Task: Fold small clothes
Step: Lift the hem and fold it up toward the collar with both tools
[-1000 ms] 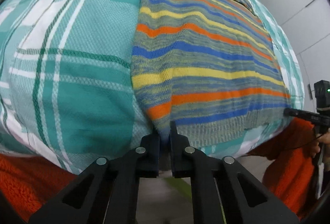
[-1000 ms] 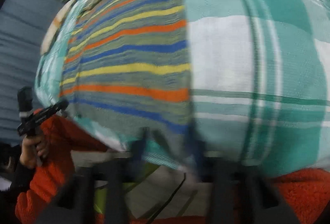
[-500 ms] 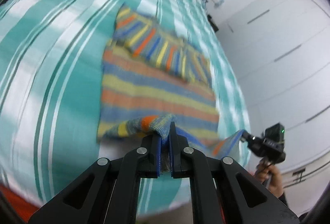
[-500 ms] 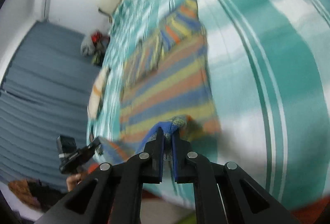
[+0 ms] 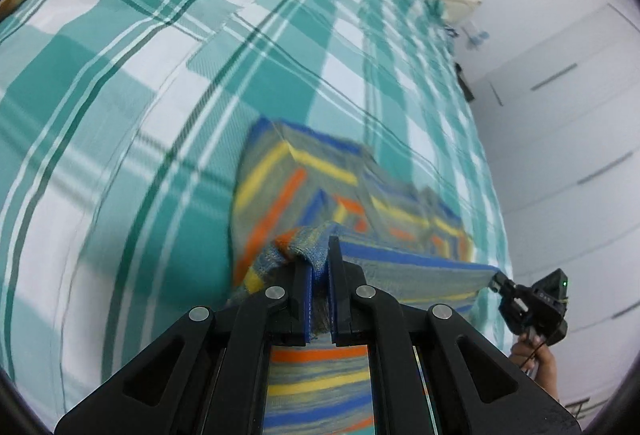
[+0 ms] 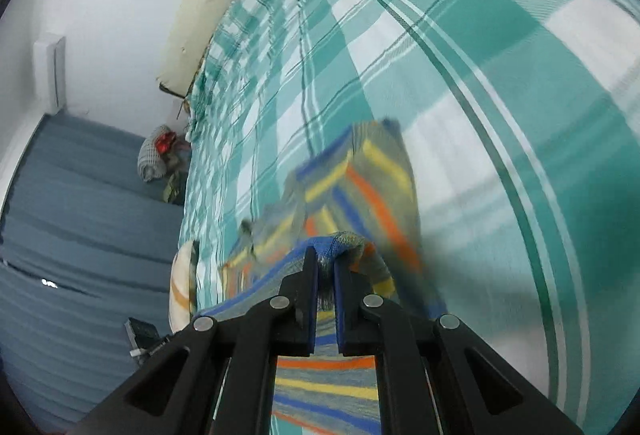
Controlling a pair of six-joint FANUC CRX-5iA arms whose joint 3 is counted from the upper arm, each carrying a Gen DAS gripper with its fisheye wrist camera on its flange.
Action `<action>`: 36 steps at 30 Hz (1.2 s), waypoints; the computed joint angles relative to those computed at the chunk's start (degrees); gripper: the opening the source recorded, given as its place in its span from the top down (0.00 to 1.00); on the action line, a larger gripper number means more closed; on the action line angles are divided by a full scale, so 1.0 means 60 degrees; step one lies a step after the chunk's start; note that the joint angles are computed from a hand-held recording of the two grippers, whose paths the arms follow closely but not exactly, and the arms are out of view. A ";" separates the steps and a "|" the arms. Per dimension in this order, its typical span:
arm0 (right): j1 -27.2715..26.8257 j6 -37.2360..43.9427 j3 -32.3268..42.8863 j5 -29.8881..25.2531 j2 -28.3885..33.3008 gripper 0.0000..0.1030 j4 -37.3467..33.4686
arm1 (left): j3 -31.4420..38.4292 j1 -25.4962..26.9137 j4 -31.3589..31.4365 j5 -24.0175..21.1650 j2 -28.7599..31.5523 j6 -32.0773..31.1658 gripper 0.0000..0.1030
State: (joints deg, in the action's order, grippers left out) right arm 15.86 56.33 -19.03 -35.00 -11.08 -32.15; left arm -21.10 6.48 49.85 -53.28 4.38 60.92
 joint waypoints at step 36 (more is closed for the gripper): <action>0.3325 0.0385 -0.1984 -0.1438 -0.1470 0.97 0.3927 | -0.1648 0.0172 -0.2301 -0.0244 -0.2052 -0.1759 0.97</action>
State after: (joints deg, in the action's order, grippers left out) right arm 35.81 58.64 -30.93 -43.63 -19.90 -8.58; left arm -30.99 7.51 36.04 -54.74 -7.93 50.36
